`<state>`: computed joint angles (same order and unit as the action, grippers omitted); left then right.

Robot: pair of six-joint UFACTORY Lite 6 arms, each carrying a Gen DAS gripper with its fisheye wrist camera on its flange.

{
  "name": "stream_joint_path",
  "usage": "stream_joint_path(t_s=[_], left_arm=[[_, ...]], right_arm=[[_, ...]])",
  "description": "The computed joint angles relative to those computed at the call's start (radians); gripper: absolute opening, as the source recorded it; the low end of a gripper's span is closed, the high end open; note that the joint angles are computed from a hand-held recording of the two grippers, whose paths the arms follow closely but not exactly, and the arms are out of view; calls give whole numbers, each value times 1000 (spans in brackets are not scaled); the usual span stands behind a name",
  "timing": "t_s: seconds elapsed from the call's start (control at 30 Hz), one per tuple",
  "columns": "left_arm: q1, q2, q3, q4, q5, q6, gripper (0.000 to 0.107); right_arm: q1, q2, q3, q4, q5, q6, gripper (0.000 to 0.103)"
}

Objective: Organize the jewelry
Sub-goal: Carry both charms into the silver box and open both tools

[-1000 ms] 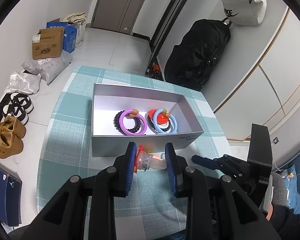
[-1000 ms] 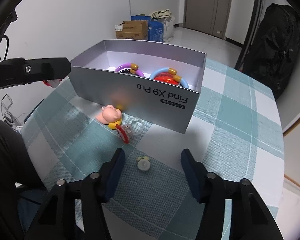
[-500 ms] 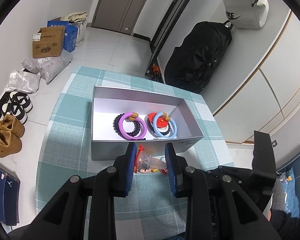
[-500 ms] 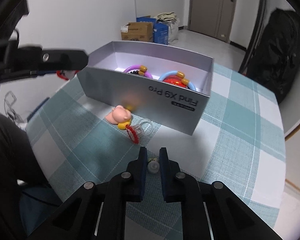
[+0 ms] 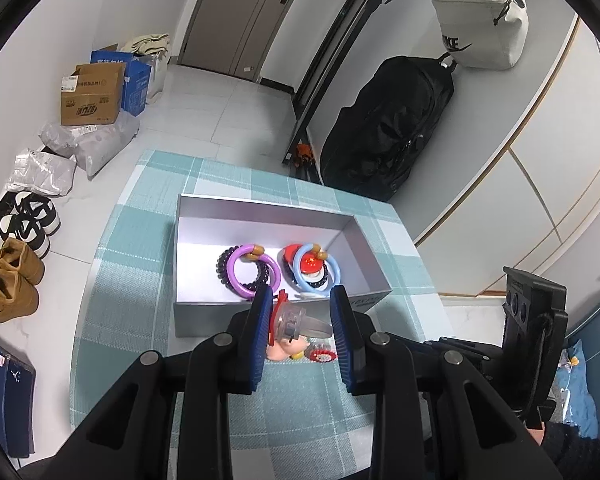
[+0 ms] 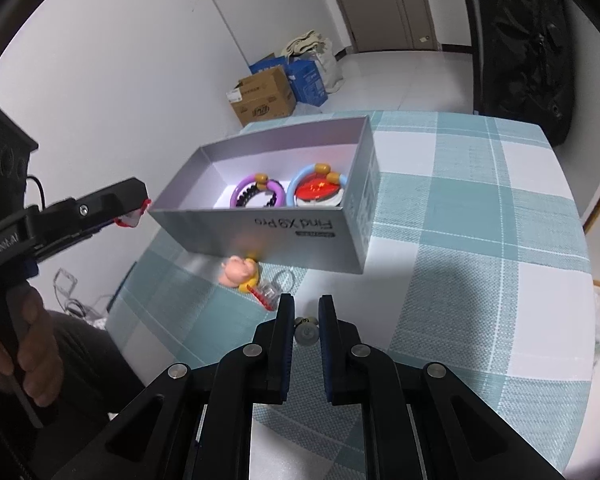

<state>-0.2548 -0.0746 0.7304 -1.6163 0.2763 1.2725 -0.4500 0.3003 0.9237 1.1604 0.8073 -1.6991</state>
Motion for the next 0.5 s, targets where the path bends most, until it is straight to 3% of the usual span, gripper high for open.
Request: stream_joint_path(t_s=[0.5], left_arm=[[23, 26, 43, -75, 49, 65, 24]], right_arm=[[-115, 83, 161, 7, 279, 121, 11]])
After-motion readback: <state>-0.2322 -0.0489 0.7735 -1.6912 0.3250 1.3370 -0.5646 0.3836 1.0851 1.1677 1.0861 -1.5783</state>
